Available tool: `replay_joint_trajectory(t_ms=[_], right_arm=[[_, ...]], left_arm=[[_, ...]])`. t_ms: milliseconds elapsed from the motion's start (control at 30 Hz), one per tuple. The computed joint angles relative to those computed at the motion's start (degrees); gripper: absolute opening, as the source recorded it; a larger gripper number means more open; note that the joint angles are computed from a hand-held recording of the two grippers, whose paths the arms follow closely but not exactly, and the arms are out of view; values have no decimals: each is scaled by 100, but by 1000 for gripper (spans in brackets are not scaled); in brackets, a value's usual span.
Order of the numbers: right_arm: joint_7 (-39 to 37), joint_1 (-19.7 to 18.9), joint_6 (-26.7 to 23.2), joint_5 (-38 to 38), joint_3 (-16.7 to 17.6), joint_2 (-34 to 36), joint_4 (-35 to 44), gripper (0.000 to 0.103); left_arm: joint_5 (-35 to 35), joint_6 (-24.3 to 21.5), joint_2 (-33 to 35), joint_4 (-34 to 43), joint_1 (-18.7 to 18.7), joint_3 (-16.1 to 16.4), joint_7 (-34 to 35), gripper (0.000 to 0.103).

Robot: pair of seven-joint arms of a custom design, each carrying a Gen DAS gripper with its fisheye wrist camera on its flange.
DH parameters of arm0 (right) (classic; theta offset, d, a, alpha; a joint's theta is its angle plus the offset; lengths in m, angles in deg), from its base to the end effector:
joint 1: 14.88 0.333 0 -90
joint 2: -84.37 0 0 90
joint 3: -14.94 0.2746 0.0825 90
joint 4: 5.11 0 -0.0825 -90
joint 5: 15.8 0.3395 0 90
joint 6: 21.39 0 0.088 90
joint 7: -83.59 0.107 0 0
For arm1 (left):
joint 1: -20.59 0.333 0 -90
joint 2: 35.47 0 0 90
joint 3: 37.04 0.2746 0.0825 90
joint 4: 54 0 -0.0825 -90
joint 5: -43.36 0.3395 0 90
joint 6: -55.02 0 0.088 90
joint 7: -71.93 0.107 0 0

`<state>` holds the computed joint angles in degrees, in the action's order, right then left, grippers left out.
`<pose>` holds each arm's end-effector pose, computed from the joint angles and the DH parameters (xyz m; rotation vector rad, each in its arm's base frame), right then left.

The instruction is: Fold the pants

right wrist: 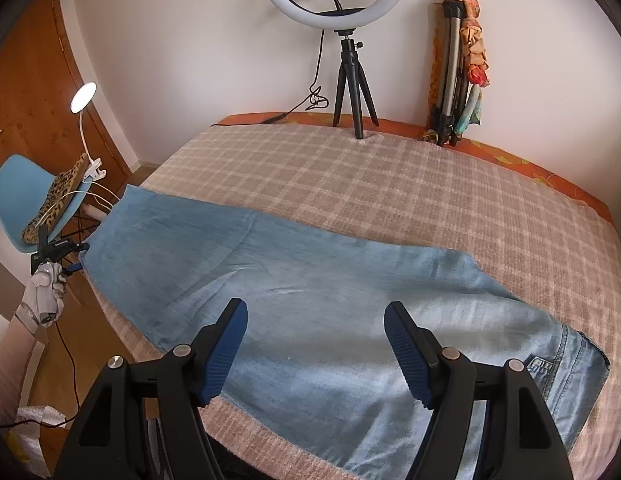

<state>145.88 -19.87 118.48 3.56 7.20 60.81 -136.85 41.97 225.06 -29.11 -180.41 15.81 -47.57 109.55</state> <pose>0.4338 -0.1040 0.5436 -1.8708 1.7643 -0.4603 0.5337 -0.1424 0.3959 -2.6063 1.2483 -0.9677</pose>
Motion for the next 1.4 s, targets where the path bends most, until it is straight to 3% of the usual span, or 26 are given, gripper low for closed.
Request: replay_joint_trajectory(t_ms=[167,233,267,467,633,667,700,733,833,967,1133,1400], right_arm=[[22,-16,21,-35,16,1,-18,74],[31,-14,19,-31,9,20,-14,74],[32,-11,17,-22,4,32,-9,74],[14,28,5,-12,28,66,-3,74],[16,69,-24,-36,66,165,89,74],[15,82,-20,-40,77,189,111,74],[5,103,-16,-29,82,213,136,74],[-5,121,-14,-16,84,229,153,74],[-54,193,-46,43,93,304,238,74],[-65,265,-126,15,157,504,429,74],[-102,428,-341,324,144,982,949,74],[-356,581,-1234,1520,200,2266,2423,77]], left_arm=[[656,61,-119,-90,-115,157,-414,56],[1115,37,-142,-52,-175,245,-700,48],[1159,67,-128,-28,-165,231,-710,40],[1344,-282,161,447,-186,187,-695,40],[2216,-453,398,780,-413,448,-1447,41],[2318,-501,415,814,-429,464,-1552,38],[2556,-586,425,863,-498,542,-1810,23],[2795,-665,427,907,-550,601,-2040,19],[3274,-584,360,897,-555,620,-2320,13],[4294,-900,263,1175,-713,580,-2618,11],[4751,-946,378,1689,-866,296,-2140,10],[4456,-745,1125,2633,-1468,-59,-728,9]])
